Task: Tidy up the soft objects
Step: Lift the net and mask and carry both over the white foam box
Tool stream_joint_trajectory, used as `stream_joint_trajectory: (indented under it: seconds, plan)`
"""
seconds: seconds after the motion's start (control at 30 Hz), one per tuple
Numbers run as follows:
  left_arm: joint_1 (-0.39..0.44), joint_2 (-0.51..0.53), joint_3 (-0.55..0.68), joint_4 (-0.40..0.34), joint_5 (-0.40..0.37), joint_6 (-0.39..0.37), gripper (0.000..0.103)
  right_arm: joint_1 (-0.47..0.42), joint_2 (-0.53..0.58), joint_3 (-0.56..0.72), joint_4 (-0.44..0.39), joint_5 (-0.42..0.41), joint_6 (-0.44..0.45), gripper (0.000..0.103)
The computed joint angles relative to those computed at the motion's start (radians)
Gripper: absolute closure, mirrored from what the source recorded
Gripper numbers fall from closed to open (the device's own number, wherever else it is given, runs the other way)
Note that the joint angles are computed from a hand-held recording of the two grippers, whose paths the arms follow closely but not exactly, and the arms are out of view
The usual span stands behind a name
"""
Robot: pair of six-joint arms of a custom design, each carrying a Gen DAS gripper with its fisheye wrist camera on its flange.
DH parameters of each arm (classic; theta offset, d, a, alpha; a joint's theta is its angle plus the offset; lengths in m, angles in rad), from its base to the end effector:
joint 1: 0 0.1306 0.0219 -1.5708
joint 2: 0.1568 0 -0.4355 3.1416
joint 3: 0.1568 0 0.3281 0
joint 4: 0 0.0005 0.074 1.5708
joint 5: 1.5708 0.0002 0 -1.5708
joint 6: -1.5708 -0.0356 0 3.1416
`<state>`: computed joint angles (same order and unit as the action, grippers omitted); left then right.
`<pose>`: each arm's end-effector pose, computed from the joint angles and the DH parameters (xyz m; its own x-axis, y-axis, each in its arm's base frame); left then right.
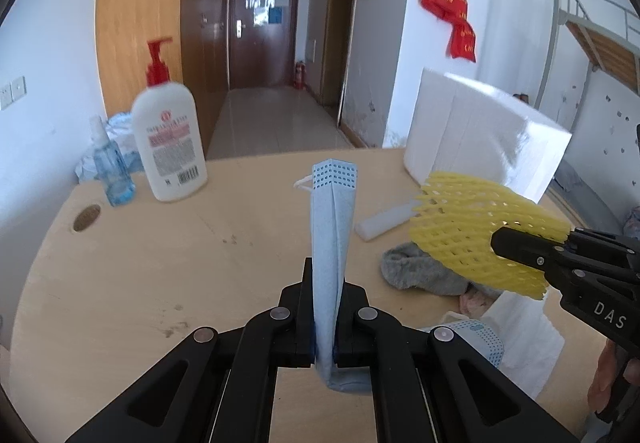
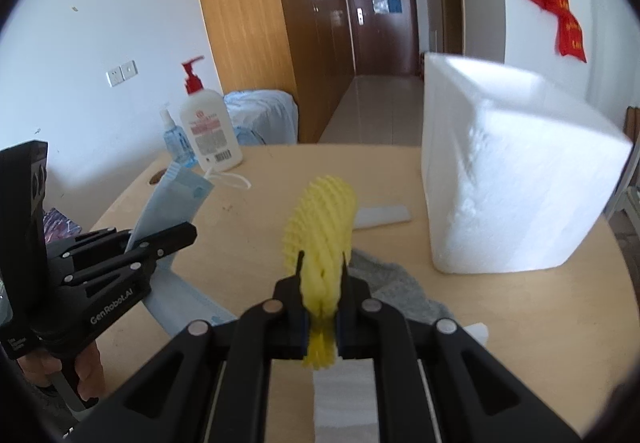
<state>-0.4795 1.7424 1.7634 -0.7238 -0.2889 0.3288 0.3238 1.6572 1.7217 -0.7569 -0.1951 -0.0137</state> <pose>0.5126 -0.2557 0.4797 -0.6233 -0.0248 -0.7816 0.0508 0.9961 -0.0721 0.5079 0.1772 0.5047 -0.6114 -0.1910 -0.7679 -0.4452 0.8853 0.1343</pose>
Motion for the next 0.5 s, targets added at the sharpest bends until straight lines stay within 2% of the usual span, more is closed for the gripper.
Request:
stream_joint_trajectory:
  seconds: [0.23, 0.5]
  plan:
    - [-0.035, -0.079, -0.051, 0.029, -0.052, 0.018, 0.098, 0.011, -0.11, -0.081, 0.071, 0.033, -0.002, 0.091]
    - [-0.105, -0.189, -0.145, 0.076, -0.163, 0.031, 0.098, 0.026, -0.239, -0.2, 0.158, 0.025, -0.038, 0.091]
